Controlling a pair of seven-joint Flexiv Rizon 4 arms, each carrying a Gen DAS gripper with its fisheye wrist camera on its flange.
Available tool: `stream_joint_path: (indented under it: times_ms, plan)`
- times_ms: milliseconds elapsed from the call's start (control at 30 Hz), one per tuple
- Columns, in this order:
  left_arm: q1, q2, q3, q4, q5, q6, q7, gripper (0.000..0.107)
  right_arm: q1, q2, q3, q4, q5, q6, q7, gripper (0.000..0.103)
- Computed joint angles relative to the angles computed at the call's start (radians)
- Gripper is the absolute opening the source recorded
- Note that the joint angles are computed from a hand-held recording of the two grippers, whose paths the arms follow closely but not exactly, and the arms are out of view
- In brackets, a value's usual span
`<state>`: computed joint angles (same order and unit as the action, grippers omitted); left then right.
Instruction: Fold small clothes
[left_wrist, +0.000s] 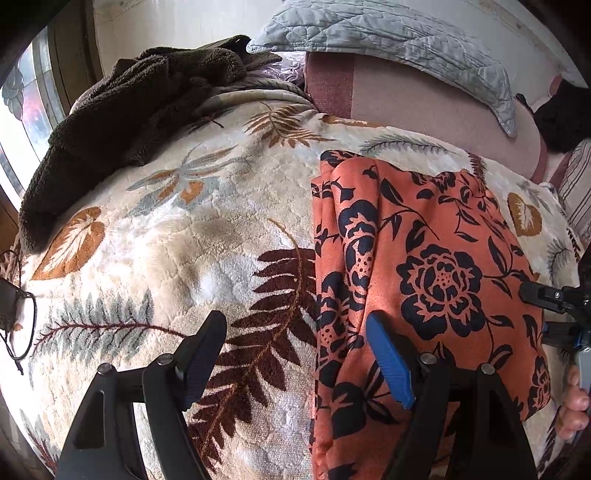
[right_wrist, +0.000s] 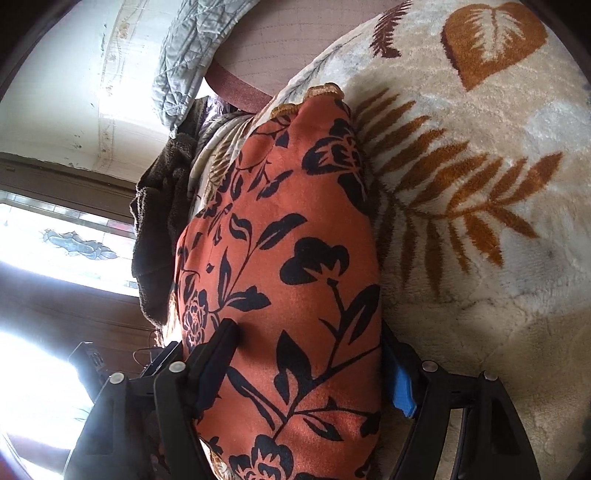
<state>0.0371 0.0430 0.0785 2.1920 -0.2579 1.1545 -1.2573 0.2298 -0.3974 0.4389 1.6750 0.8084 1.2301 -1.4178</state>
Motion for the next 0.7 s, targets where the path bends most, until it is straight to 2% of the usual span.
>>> stream_joint_path:
  times_ms: [100, 200, 267, 333, 400, 467, 567, 700]
  plan:
    - [-0.011, 0.003, 0.011, 0.014, -0.203, -0.007, 0.104, 0.078, -0.023, -0.011, 0.026, -0.011, 0.059, 0.014, -0.050, 0.076]
    - [-0.025, 0.010, 0.020, 0.026, -0.466, -0.044, 0.235, 0.078, -0.005, -0.007, 0.014, -0.003, 0.046, 0.026, -0.048, 0.076]
    - [-0.031, 0.015, 0.025, 0.023, -0.656, -0.131, 0.335, 0.079, 0.010, -0.002, 0.004, 0.007, 0.022, 0.035, -0.035, 0.076]
    - [-0.027, 0.011, 0.026, 0.015, -0.772, -0.235, 0.393, 0.081, 0.015, -0.001, 0.002, 0.012, 0.010, 0.042, -0.024, 0.076]
    - [-0.010, -0.010, 0.023, -0.007, -0.744, -0.330, 0.377, 0.082, 0.008, -0.003, 0.009, 0.011, 0.012, 0.041, -0.025, 0.076]
    - [0.008, -0.031, 0.018, -0.029, -0.660, -0.390, 0.303, 0.082, 0.003, -0.004, 0.013, 0.009, 0.013, 0.039, -0.028, 0.076]
    - [0.035, -0.064, 0.015, -0.052, -0.678, -0.525, 0.258, 0.082, 0.004, -0.006, 0.014, 0.008, 0.010, 0.041, -0.024, 0.076]
    - [0.055, -0.084, 0.009, -0.052, -0.668, -0.568, 0.206, 0.083, 0.003, -0.006, 0.016, 0.009, 0.007, 0.043, -0.022, 0.076]
